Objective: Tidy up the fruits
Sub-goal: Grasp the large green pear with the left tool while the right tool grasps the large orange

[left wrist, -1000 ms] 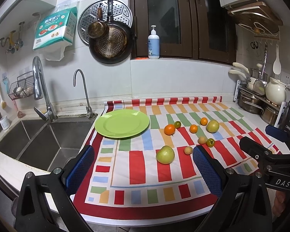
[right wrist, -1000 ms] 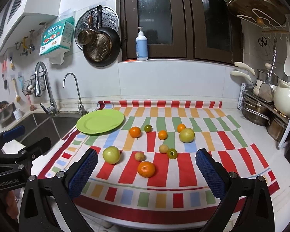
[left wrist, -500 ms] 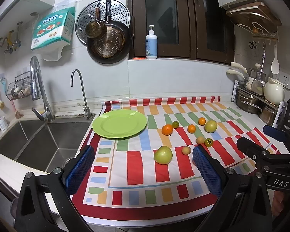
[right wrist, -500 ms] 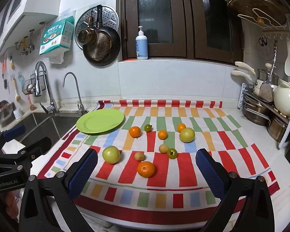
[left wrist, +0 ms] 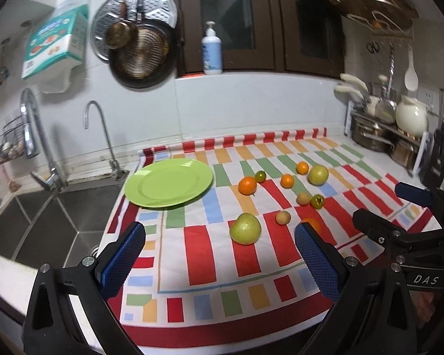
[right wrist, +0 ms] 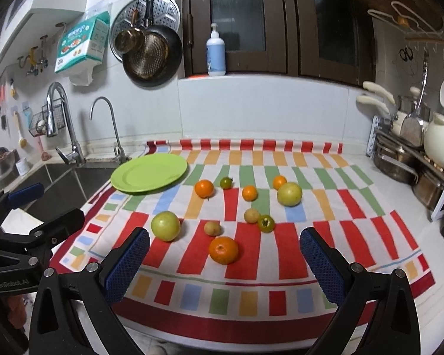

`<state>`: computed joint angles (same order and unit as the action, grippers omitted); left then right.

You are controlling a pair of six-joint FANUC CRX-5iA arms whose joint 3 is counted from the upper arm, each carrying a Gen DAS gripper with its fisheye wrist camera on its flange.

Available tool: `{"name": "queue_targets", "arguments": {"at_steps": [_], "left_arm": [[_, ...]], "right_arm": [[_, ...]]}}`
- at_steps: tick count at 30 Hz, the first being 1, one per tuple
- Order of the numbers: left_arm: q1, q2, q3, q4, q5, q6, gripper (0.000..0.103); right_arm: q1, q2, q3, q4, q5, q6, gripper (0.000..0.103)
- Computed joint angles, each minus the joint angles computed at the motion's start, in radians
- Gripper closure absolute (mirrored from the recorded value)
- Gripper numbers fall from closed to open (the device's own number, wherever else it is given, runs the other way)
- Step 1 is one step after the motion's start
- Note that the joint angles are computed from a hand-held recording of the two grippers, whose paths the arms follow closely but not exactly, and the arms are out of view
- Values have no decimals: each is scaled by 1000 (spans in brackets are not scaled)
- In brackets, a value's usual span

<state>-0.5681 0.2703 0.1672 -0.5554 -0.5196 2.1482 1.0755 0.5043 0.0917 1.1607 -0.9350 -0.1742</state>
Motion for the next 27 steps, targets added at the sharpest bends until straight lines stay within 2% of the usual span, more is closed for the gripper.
{"name": "queue_targets", "arguments": {"at_steps": [3,8,13,16,22,27], "left_arm": [[31,27,-3,85,49,-130,6],[99,83,-35,374,154,-492,12],[133,161,-34,647,173,-810,18],[141,209,-6,725,147,-911,21],[147,299,78,800,67,-1018,27],[148,353,138,818,20,-1043,32]], "right_arm": [[-5,28,31,-38,2,25,1],[-13,88,102,-97,-20,66,8],[-32,140,169,-177,-25,94,17],[-41,168,207,-229,-33,126,21],[-62,211,267,-315,-25,194,31],[-78,232,297,-366,-8,232,37]]}}
